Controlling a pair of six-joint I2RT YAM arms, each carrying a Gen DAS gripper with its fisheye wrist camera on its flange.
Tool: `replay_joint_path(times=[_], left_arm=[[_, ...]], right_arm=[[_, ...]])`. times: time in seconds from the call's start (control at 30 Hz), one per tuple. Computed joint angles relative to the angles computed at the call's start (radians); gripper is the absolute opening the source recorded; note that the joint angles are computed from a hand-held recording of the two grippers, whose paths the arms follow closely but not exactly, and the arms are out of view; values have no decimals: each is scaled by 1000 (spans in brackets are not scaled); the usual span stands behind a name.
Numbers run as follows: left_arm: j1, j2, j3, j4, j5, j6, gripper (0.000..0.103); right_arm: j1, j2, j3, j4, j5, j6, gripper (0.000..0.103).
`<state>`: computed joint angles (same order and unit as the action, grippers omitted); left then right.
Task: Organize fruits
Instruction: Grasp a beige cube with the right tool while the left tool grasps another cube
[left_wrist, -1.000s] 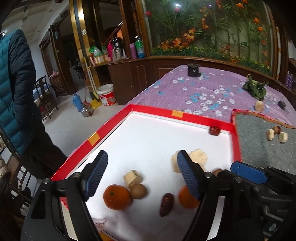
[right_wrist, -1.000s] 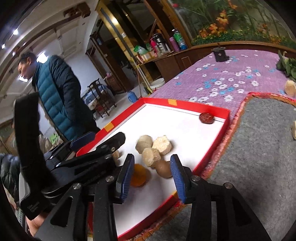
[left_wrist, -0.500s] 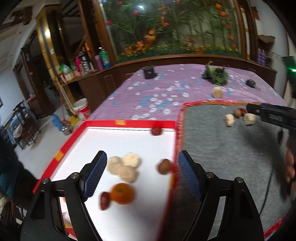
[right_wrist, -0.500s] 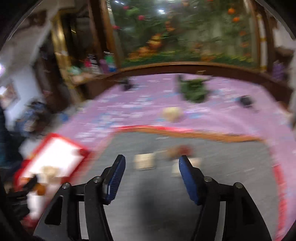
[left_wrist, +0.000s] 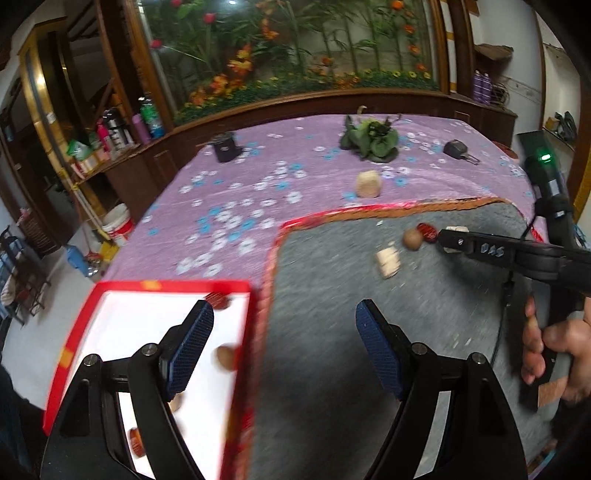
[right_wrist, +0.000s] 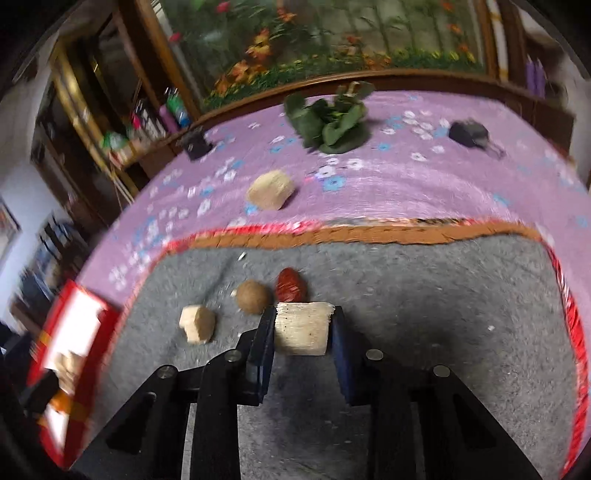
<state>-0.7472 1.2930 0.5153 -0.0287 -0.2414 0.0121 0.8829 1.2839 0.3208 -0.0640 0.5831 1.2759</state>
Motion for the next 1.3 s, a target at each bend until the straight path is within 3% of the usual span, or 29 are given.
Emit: replay_joint_path(times=[0.23,0.5,0.57,0.73,0.8,0.83,1.03,1.3], left_arm=[[-125,309,211,2,-15,-100,79],[-180,463,307,6,-60,-134,79],[-175,478,311,23,-61,-133,72],[-146,523,326,37,-12,-130,24],[-145,520,305,72,-11,-123,23],[-145,515,298,78,-13,-123,17],[-119,430,235,104,24,-131,16],[-131,153,68,86,38,-150,16]], right_arm=[[-63,-387,-147,-94,36,72,29],[-185,-571,-210,-135,-66,59,29],[-199,-590,-223,-118,-90,55,29],[-162,-590,-218,-120,-63,72,29],[-157,-591,-217,-124,-57,76,29],[-156,-590,-217,-125,-57,76,29],[-133,-588,-217,-128,-36,81,29],[-62,-551,-205,-83,37,54,29]])
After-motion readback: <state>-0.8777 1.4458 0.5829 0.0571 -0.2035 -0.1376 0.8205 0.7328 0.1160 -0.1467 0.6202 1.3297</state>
